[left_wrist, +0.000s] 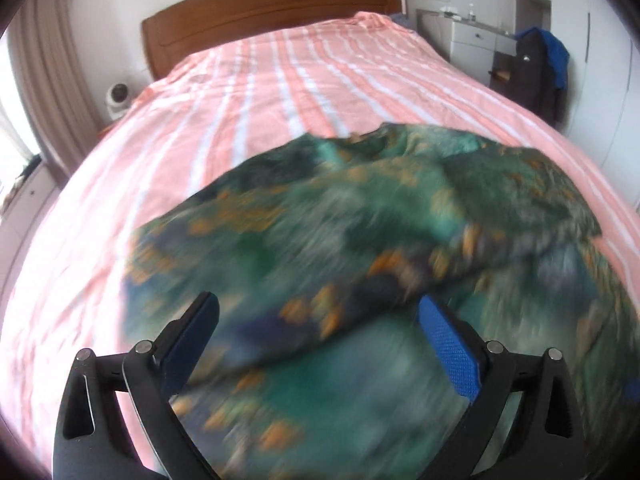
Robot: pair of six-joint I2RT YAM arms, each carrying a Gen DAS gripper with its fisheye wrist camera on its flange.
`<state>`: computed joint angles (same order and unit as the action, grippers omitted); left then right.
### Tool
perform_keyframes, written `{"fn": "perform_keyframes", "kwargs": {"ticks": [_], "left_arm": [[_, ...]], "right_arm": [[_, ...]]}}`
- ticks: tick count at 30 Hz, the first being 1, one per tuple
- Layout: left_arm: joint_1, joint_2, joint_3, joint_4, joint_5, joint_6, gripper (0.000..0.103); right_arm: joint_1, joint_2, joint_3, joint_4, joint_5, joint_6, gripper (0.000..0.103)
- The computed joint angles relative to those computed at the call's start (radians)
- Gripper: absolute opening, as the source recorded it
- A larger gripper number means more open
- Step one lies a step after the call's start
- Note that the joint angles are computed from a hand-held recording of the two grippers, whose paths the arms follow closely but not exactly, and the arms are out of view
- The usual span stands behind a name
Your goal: Fold large clothes
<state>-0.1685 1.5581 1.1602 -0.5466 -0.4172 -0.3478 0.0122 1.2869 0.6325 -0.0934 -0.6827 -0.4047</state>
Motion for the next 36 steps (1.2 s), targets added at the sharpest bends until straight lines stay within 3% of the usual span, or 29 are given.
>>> {"fn": "perform_keyframes", "kwargs": {"ticks": [3,7,9,13,16,18,19,20,23,26,29,32,36], "left_arm": [[0.016,-0.151,-0.106,-0.078,-0.036,-0.02,0.1],[0.095,-0.406,-0.113,-0.339,-0.124,0.015,0.1],[0.143,-0.516,-0.05,-0.473,-0.223,0.106,0.1],[0.187,-0.612,0.127,-0.702,-0.578,0.346,0.103],[0.24,-0.648,0.111,-0.818,-0.637,0.381,0.103],[0.264,-0.706,0.036,-0.818,-0.538,0.341,0.103],[0.286,-0.741,-0.024,-0.809,-0.427,0.297,0.103],[0.287,-0.772,-0.099,-0.79,-0.325,0.232,0.103],[0.106,-0.794,-0.314,-0.675,-0.203,-0.04,0.103],[-0.067,-0.712,-0.425,-0.495,-0.153,-0.253,0.102],[-0.175,-0.641,-0.477,-0.31,-0.12,-0.377,0.102],[-0.23,-0.619,-0.484,-0.246,-0.14,-0.416,0.102],[-0.193,-0.697,-0.515,-0.259,-0.112,-0.398,0.102]], "right_arm": [[0.006,-0.003,-0.002,0.004,0.007,0.006,0.086],[0.011,-0.029,-0.021,0.015,0.014,0.008,0.086],[0.012,-0.045,-0.031,0.02,0.011,0.009,0.086],[0.023,-0.07,-0.05,0.03,0.017,0.002,0.087],[0.046,-0.071,-0.055,0.033,0.034,-0.002,0.087],[0.067,-0.077,-0.061,0.033,0.053,-0.003,0.087],[0.077,-0.089,-0.07,0.034,0.063,-0.005,0.087],[0.082,-0.1,-0.076,0.033,0.069,-0.006,0.087],[0.095,-0.142,-0.092,0.017,0.091,-0.009,0.087],[0.103,-0.184,-0.101,-0.012,0.119,-0.001,0.087],[0.102,-0.22,-0.113,-0.046,0.14,-0.001,0.087],[0.093,-0.251,-0.133,-0.079,0.154,-0.022,0.087],[0.08,-0.246,-0.144,-0.095,0.167,-0.037,0.087]]}}
